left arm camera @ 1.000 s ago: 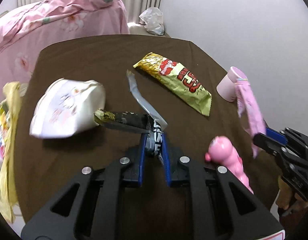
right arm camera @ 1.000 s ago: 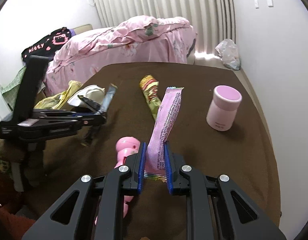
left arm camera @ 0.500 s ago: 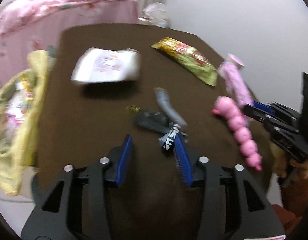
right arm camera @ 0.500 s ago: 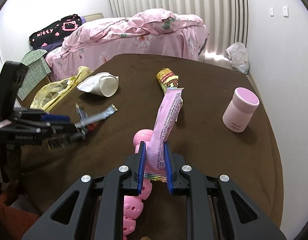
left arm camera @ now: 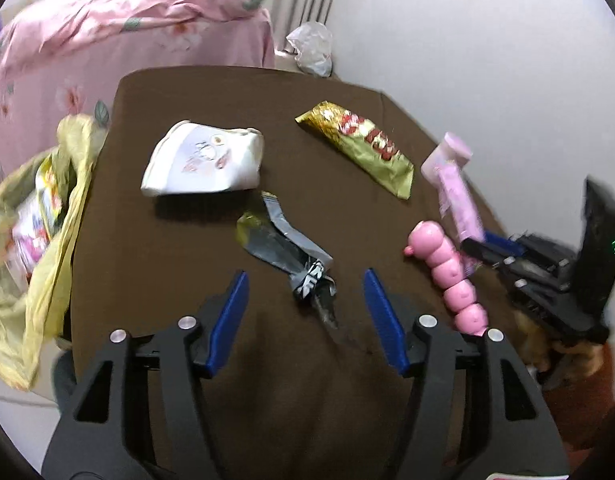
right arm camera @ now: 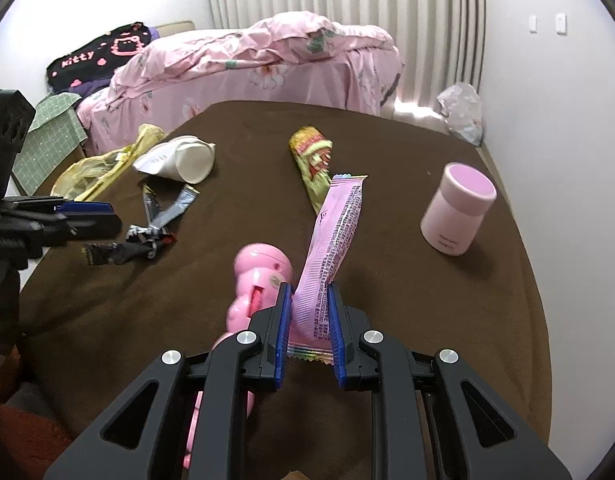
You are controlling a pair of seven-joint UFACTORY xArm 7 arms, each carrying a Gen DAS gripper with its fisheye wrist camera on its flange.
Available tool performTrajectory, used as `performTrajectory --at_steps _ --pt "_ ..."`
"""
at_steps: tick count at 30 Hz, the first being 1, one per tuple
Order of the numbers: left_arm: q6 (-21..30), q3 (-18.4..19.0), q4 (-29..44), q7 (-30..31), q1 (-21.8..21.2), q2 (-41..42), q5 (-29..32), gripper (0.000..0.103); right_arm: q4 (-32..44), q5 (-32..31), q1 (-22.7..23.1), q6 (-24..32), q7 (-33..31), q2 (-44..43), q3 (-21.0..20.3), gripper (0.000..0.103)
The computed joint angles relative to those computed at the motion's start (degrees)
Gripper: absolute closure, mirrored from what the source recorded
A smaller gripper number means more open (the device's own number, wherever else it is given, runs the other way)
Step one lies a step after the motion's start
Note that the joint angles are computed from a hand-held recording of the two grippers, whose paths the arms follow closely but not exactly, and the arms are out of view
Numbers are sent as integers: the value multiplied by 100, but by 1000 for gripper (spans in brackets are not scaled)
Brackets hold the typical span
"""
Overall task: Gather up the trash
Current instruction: 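Grasp the grey-black wrapper with the left gripper while the right holds the pink candy stick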
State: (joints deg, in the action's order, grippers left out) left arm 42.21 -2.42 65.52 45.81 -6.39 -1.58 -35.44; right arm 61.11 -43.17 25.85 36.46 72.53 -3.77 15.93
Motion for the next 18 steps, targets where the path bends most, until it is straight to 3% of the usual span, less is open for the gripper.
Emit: performTrajectory --at_steps 2,3,5,9,13,15,18 --pt "-465 -127 -164 -164 -112 5 466 46 -57 190 -3 12 -162 -20 -28 76" --pt "-493 -143 -206 -156 -142 -4 558 46 -120 203 -7 0 -206 -53 -30 68" --pt "-536 -155 -317 -103 -189 -43 706 46 -205 221 -13 -19 -261 -97 -12 61" --pt "-780 -90 -522 9 -183 -126 941 46 -378 178 -69 5 -106 -215 27 60" --pt "-1073 8 -507 -445 -52 -59 1343 47 -534 158 -154 -154 50 -342 56 60" --pt "-771 101 -316 -287 30 6 925 47 -603 69 -211 -310 172 -382 85 60" --pt "143 192 12 449 163 56 -123 47 -687 -40 -290 -545 345 -418 116 60"
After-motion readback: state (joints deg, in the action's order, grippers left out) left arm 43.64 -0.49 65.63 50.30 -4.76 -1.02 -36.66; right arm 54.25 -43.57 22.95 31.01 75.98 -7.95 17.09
